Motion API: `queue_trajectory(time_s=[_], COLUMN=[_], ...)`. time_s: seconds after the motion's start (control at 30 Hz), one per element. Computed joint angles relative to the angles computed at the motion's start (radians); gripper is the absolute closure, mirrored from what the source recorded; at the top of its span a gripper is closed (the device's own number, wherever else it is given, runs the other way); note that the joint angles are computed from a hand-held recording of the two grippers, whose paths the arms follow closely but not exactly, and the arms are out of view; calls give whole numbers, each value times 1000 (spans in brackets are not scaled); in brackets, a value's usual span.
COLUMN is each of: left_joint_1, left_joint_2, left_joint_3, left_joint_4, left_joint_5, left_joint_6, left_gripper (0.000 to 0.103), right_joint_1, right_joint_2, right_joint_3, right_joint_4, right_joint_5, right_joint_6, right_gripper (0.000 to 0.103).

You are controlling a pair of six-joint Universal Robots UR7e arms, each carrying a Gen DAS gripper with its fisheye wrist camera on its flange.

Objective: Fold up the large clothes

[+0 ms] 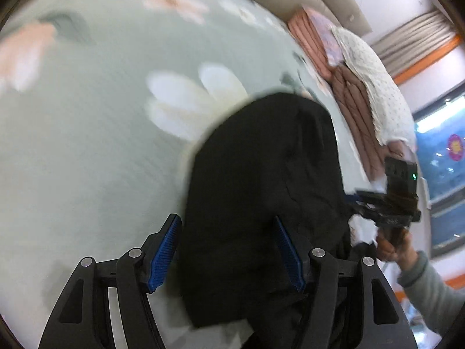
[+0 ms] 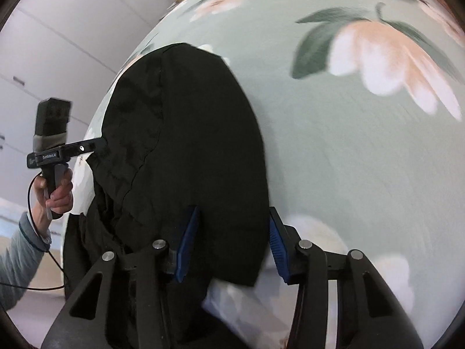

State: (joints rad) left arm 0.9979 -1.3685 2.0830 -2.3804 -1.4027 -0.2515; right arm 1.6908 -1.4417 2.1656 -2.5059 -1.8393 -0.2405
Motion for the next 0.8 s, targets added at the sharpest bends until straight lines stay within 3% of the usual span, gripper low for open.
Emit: queue_trajectory(time_s=[0.1, 0.2, 0.23, 0.33, 0.5, 0.63, 0.8], left_joint_1=[-39, -100, -130, -215, -468, -723, -1043], left_joint_2=[28, 12, -6, -101, -335, -489, -601], left_joint_3=[32, 68, 88, 129, 187, 192, 174], left_joint_4=[-82, -101, -109, -57, 132, 384, 695], left_joint_5=[43, 126, 160, 223, 316, 383, 399], left_joint_6=[44, 65, 71, 64, -42, -248, -529], left_gripper=[37, 74, 82, 85, 86, 86, 86], right_joint_1=[27, 95, 125, 217, 441, 633, 904], right_joint_2=[39, 83, 86, 63, -37, -119, -190], right_joint_3=[-6, -4, 7, 37, 71, 60, 46], right_joint_4=[-35, -102, -132, -172, -128, -2, 294], right_joint_5=[-12, -100, -141, -231, -365, -476, -648], right_joint_6=[-4, -15, -33, -68, -36, 137, 484], right_gripper=[55, 76, 82, 86, 87, 87, 90])
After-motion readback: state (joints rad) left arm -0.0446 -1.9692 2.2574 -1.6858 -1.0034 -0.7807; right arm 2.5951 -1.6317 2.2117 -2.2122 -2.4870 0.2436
